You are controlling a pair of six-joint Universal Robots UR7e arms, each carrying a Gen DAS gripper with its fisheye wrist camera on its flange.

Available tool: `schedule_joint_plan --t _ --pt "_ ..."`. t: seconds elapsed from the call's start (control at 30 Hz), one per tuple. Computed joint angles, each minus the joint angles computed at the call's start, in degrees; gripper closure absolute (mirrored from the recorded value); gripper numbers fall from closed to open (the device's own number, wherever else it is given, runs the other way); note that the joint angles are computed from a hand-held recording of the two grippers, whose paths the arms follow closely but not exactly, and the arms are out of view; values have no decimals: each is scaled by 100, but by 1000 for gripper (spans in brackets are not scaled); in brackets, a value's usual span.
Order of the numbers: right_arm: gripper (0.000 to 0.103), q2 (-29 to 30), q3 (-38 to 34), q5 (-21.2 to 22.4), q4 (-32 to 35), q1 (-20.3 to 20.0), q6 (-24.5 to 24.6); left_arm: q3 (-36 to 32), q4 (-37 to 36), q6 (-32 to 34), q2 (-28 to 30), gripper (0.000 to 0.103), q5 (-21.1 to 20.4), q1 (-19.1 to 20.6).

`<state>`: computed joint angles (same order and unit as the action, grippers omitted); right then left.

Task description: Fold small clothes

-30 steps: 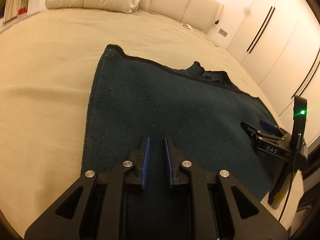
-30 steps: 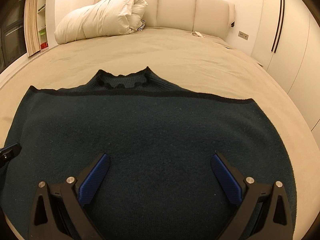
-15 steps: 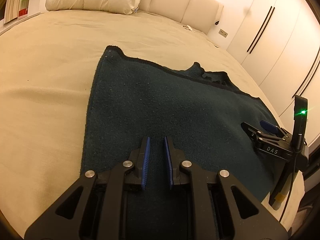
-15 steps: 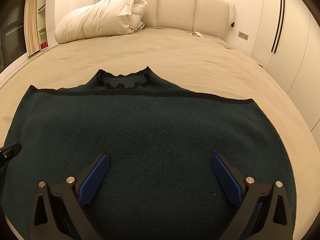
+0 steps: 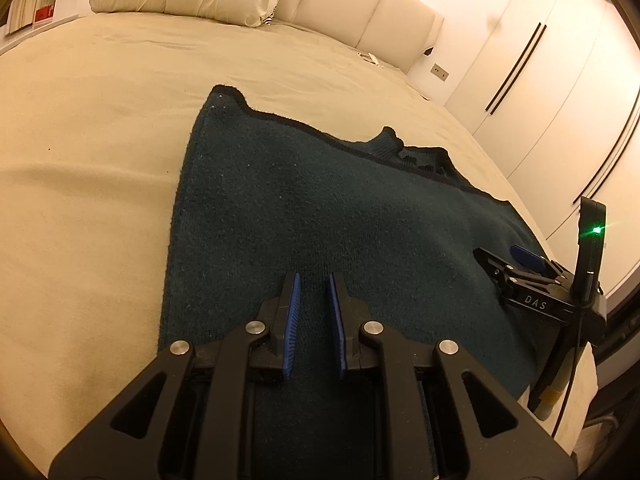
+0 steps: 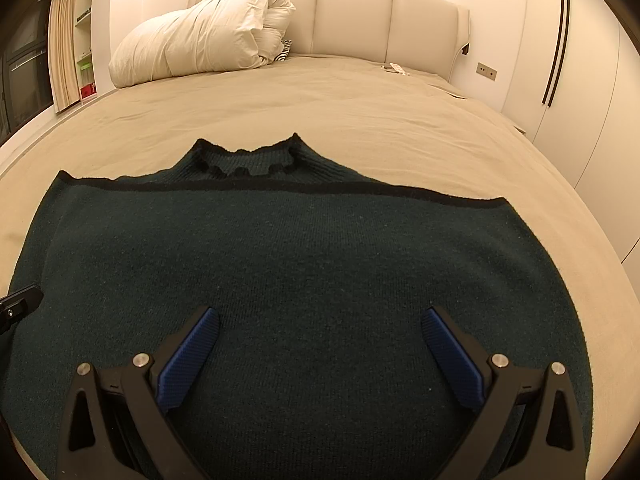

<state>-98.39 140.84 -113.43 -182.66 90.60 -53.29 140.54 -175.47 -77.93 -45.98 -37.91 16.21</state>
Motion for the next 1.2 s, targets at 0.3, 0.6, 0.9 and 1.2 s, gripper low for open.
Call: schedule_joint_plan --t 0.3,0.6,0.9,1.2 --pt "0 14 -1 -13 -13 9 6 14 -176 38 133 88 133 -50" --pt "0 3 6 -22 -2 15 9 118 -503 43 188 88 151 -102" --pt "0 -1 8 -7 2 3 11 -11 -287 40 223 88 248 -70" --pt "0 3 13 -11 -2 1 12 48 -444 -7 281 88 242 -129"
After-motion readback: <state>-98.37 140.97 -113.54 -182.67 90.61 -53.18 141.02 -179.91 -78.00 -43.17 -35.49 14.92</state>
